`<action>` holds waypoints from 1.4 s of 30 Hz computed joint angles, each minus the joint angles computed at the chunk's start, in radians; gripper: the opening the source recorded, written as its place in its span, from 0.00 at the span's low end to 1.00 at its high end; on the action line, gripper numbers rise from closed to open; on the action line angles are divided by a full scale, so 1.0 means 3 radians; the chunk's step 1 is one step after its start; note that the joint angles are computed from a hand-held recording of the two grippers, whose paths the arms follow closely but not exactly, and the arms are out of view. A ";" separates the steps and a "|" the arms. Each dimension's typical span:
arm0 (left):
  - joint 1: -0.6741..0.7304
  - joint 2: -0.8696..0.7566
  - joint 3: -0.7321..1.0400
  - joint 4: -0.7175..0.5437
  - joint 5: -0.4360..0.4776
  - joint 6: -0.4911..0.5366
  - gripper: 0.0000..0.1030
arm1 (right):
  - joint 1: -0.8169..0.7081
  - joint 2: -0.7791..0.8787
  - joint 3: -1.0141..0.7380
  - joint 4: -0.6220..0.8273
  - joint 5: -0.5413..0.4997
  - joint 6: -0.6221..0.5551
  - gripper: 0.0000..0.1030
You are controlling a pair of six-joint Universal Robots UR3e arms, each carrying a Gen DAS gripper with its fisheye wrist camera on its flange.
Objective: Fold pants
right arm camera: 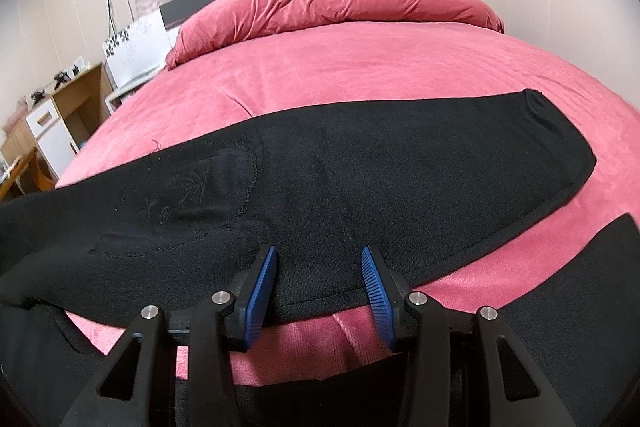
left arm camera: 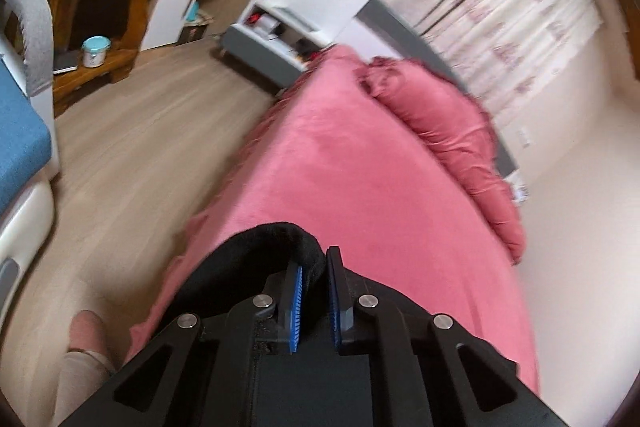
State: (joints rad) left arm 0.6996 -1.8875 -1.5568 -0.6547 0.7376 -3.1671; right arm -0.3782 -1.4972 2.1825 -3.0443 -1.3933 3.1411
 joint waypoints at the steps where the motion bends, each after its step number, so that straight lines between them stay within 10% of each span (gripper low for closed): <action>1: 0.0052 0.0116 -0.0137 0.0017 -0.0091 0.0040 0.10 | 0.0071 -0.0024 -0.0093 0.0152 -0.0114 0.0003 0.53; 7: 0.0536 0.1201 -0.1195 -0.0616 -0.0671 0.0892 0.10 | 0.0180 -0.0322 -0.0207 0.0602 0.0007 0.0523 0.62; 23: 0.2037 0.2890 -0.1720 -0.5000 -0.0764 0.4134 0.08 | 0.0315 0.0464 -0.1498 0.1347 0.1326 0.2107 0.65; 33: 0.2337 0.3026 -0.1777 -0.5419 -0.0501 0.4571 0.08 | 0.0550 0.1253 -0.2862 0.2229 0.1177 0.2433 0.65; 38: 0.2382 0.3078 -0.1802 -0.5452 -0.0425 0.4642 0.08 | 0.0676 0.1533 -0.3392 0.2628 0.0972 0.2218 0.18; 42: 0.2457 0.3036 -0.1824 -0.5495 -0.0365 0.4688 0.08 | 0.0584 0.1209 -0.2803 0.2304 0.1052 0.2159 0.10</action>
State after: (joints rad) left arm 1.4366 -0.9766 -2.1040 -2.3033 0.6280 -1.7605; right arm -0.2028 -1.1344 1.3417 -2.3531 -1.0776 3.7888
